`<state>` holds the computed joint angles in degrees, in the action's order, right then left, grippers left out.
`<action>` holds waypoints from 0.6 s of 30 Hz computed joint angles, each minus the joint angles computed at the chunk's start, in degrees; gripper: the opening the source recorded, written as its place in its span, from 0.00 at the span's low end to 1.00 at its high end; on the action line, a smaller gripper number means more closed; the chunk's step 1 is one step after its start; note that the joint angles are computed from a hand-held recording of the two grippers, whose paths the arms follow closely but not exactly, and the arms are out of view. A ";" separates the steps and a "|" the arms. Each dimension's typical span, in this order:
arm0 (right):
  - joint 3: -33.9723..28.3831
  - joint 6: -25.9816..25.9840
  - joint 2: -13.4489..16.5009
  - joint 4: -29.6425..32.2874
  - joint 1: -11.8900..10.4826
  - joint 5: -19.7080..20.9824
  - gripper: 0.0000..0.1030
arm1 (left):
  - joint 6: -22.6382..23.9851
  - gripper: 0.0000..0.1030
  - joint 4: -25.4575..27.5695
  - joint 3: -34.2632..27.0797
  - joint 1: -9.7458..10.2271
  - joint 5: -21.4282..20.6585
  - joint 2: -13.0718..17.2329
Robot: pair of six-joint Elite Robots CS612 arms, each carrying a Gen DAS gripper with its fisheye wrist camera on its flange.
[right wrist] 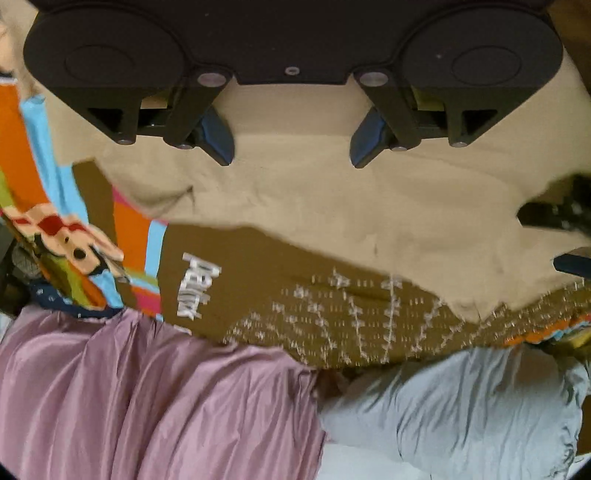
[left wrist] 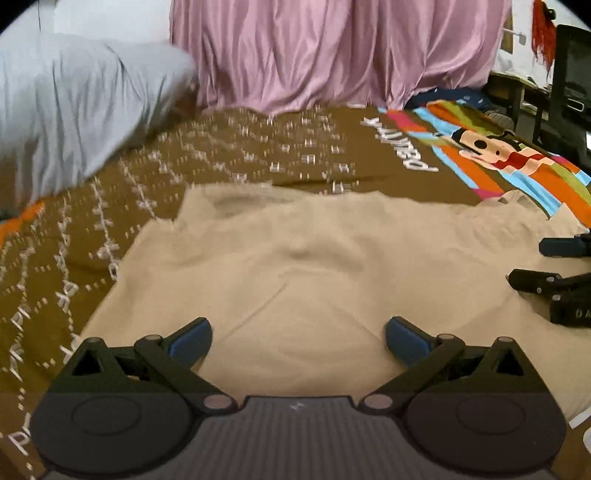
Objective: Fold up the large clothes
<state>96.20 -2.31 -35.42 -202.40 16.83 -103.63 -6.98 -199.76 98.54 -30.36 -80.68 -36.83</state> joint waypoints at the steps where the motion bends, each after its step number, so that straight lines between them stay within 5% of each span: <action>1: -0.18 0.17 0.32 -0.03 0.03 -0.37 0.70 | 0.29 1.00 0.63 -0.44 0.04 0.14 0.26; 11: -1.40 -0.35 1.80 -1.78 0.36 -2.17 0.71 | -3.45 0.96 -1.78 2.26 -0.39 1.14 -1.58; 15: 3.22 3.23 -1.19 -5.79 0.90 -4.80 0.72 | -3.79 1.00 -9.06 7.43 0.12 -2.17 -4.43; 18: 7.09 5.04 -3.65 -7.46 1.42 -8.54 0.78 | -6.27 1.00 -9.79 10.18 0.06 -1.71 -6.64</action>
